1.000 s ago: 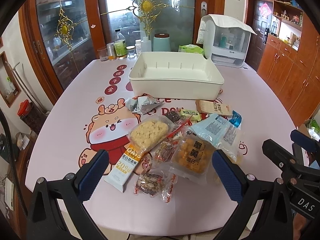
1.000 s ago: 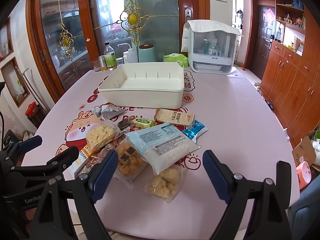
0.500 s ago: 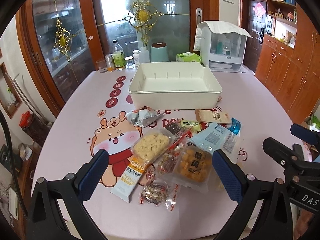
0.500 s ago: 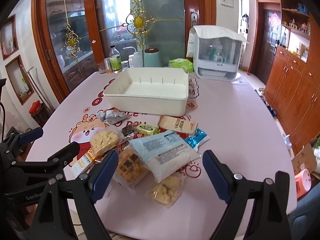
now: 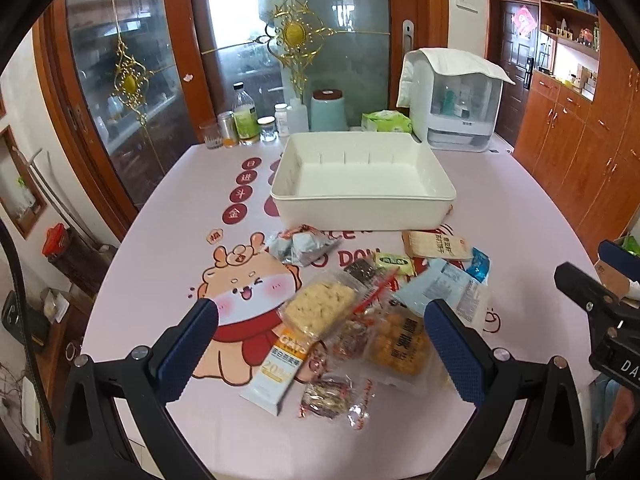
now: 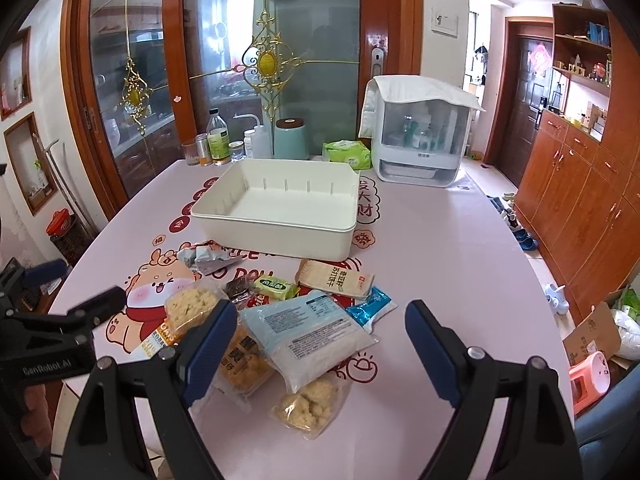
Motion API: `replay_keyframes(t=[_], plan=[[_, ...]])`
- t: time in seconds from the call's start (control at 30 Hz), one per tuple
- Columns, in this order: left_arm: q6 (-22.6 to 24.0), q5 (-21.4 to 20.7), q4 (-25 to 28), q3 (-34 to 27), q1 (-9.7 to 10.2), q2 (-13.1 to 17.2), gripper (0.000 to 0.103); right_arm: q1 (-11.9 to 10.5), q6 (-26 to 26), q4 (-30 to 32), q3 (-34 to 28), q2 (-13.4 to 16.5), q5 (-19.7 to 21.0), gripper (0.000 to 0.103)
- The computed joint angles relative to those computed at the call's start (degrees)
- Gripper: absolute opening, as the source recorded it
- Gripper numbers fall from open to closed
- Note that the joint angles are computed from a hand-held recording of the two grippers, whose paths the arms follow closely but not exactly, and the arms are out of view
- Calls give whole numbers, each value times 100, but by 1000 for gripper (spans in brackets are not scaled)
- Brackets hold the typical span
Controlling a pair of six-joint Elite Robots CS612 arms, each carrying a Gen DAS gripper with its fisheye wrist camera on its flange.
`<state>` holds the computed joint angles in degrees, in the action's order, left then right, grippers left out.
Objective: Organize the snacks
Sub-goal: 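Grasp the rice cracker bag with left tool while right tool grasps white-blue bag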
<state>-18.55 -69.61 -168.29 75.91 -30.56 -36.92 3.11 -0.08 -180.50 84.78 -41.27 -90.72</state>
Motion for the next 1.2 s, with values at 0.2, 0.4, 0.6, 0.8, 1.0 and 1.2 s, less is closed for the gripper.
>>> replay_keyframes(t=[0.2, 0.4, 0.6, 0.8, 1.0, 1.2], plan=[[42, 42, 32, -64, 39, 56, 102, -2, -124, 173, -43, 42, 120, 87], [252, -1, 95, -121, 73, 182, 102, 12, -334, 390, -72, 155, 194, 87], [680, -248, 290, -295, 143, 407, 102, 35, -628, 720, -235, 384, 163, 87], [843, -561, 834, -771, 282, 767, 102, 73, -946, 1014, -447, 628, 155, 87], [841, -776, 1583, -1405, 422, 1175, 102, 136, -1260, 1151, -683, 863, -49, 87], [743, -881, 2236, -2024, 523, 1526, 102, 223, -1661, 1165, -1011, 1123, -563, 87]])
